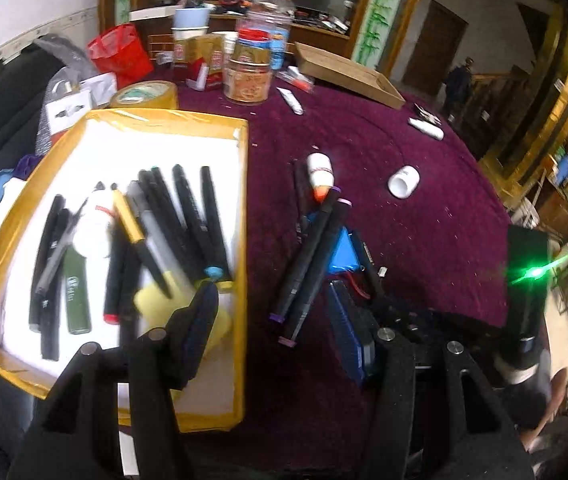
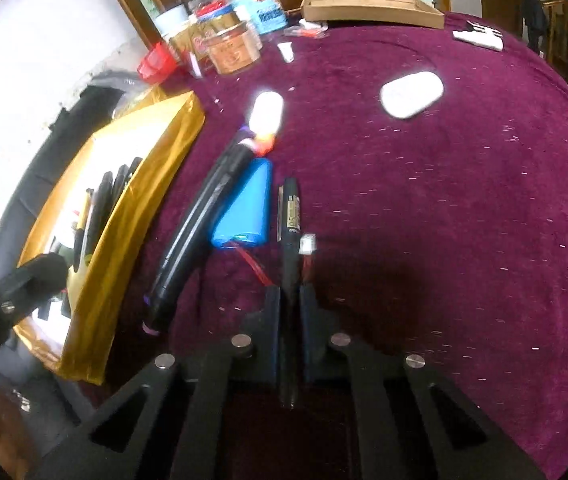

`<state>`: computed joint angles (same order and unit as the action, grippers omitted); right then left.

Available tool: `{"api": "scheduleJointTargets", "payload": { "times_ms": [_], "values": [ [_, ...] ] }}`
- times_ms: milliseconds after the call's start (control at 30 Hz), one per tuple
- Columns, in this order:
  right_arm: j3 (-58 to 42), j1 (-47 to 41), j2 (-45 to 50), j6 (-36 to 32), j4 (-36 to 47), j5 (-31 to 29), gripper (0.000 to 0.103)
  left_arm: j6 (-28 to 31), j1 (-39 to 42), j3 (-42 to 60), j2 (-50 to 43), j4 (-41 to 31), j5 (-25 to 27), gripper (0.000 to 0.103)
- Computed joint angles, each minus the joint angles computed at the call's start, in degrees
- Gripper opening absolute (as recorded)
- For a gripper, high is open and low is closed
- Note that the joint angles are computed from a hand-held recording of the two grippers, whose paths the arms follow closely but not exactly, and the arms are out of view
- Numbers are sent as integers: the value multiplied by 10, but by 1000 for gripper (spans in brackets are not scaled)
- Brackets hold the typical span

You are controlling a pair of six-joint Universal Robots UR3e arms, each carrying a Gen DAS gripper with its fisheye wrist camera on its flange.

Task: Organize rigid objects
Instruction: 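Grasp the black gold-labelled pen with the right tool, then grasp a purple-tipped black marker with the left tool while the right tool holds its pen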

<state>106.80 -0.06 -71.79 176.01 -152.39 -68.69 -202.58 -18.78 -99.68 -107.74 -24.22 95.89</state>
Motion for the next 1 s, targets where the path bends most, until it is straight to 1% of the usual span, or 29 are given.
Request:
{"api": "scheduleJointTargets", "payload": {
  "times_ms": [67,233,333,367,400,467,533,633,767,833,867,1000],
  "values": [
    [30,-25,-25,-23,-6,14,8,12,-10,26,-22,-9,0,55],
    [83,-66,-51,-43,-75,-4,8,44,-19,105,-89,-41,-6,54],
    [102,-100,-55,-46,-89,21,8,60,-22,158,-127,-70,-3,53],
    [102,-105,-50,-47,-88,23,8,66,-23,172,-138,-75,-3,52],
    [98,-106,-46,-43,-84,16,8,71,-24,188,-148,-85,-3,48],
    [98,-110,-46,-43,-87,27,8,80,-26,217,-168,-106,-6,44],
    [90,-99,-38,-43,-92,19,8,89,-32,244,-186,-119,-1,36],
    [100,-91,-41,-54,-108,11,8,98,-39,271,-208,-128,5,31],
    [114,-97,-50,-67,-116,21,8,106,-50,312,-236,-155,37,31],
    [114,-99,-50,-68,-114,25,8,107,-48,326,-244,-174,31,21],
    [115,-100,-50,-68,-115,26,8,110,-45,330,-247,-180,25,22],
    [115,-100,-49,-71,-115,26,8,99,-44,347,-258,-194,37,19]
  ]
}}
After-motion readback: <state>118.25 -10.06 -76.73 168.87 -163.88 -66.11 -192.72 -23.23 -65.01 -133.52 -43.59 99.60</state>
